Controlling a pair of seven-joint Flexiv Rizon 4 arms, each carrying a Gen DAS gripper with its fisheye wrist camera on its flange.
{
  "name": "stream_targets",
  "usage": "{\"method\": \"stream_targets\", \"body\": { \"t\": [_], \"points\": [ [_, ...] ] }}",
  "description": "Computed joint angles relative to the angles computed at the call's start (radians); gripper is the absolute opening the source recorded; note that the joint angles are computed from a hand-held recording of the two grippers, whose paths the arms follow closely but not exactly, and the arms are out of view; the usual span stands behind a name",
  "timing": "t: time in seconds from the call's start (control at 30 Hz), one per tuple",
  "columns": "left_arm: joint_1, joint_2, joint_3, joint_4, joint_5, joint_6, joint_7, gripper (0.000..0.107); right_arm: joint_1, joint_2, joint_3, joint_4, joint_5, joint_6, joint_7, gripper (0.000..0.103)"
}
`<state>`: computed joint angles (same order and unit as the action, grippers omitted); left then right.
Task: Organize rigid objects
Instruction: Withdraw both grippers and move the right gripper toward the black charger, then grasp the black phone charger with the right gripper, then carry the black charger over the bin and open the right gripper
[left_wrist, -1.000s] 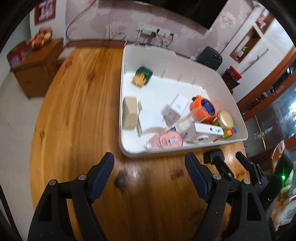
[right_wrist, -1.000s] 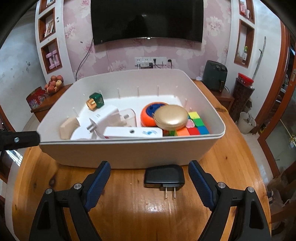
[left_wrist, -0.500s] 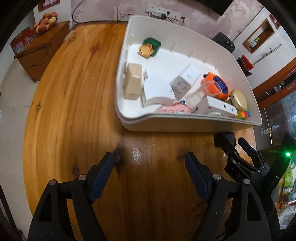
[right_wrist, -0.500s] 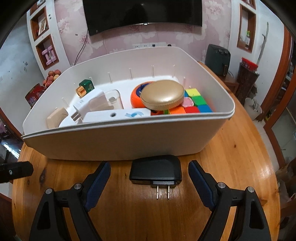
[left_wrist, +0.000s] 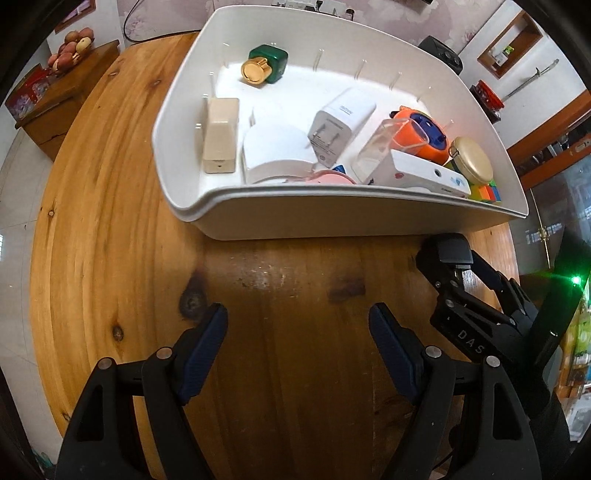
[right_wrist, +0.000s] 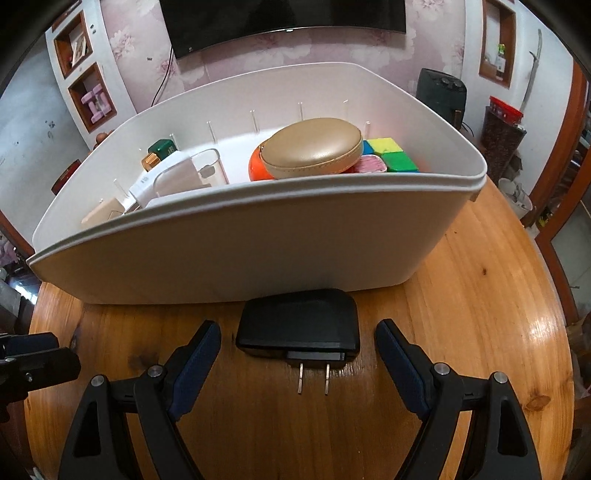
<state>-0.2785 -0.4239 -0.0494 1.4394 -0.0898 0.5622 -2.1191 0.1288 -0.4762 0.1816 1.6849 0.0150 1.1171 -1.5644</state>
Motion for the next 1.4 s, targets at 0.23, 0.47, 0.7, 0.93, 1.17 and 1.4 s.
{"method": "stream_targets", "body": {
  "t": [0.23, 0.47, 0.7, 0.93, 1.17, 1.4],
  "points": [
    [-0.005, -0.015, -0.002, -0.022, 0.001, -0.011, -0.012, 0.082, 0.0, 0.0, 0.0, 0.003, -0.012, 0.006, -0.026, 0.075],
    [-0.013, -0.017, -0.002, -0.03, 0.008, -0.02, -0.015, 0.082, -0.006, 0.001, 0.004, 0.005, -0.007, 0.011, -0.049, 0.064],
    [-0.013, 0.014, 0.003, 0.001, 0.015, -0.018, -0.024, 0.082, -0.002, 0.007, 0.001, 0.009, -0.008, 0.006, -0.052, 0.064],
    [-0.008, 0.044, 0.004, 0.015, 0.034, -0.022, -0.011, 0.082, -0.003, 0.024, 0.015, 0.012, 0.005, -0.018, -0.081, 0.064],
    [0.003, 0.072, 0.003, 0.008, 0.043, -0.032, 0.013, 0.082, 0.015, 0.072, 0.025, 0.03, 0.011, -0.056, -0.123, 0.064],
    [0.006, 0.131, 0.006, 0.009, 0.08, -0.012, 0.06, 0.082, 0.049, 0.126, 0.037, 0.036, 0.037, -0.092, -0.142, 0.064]
  ]
}}
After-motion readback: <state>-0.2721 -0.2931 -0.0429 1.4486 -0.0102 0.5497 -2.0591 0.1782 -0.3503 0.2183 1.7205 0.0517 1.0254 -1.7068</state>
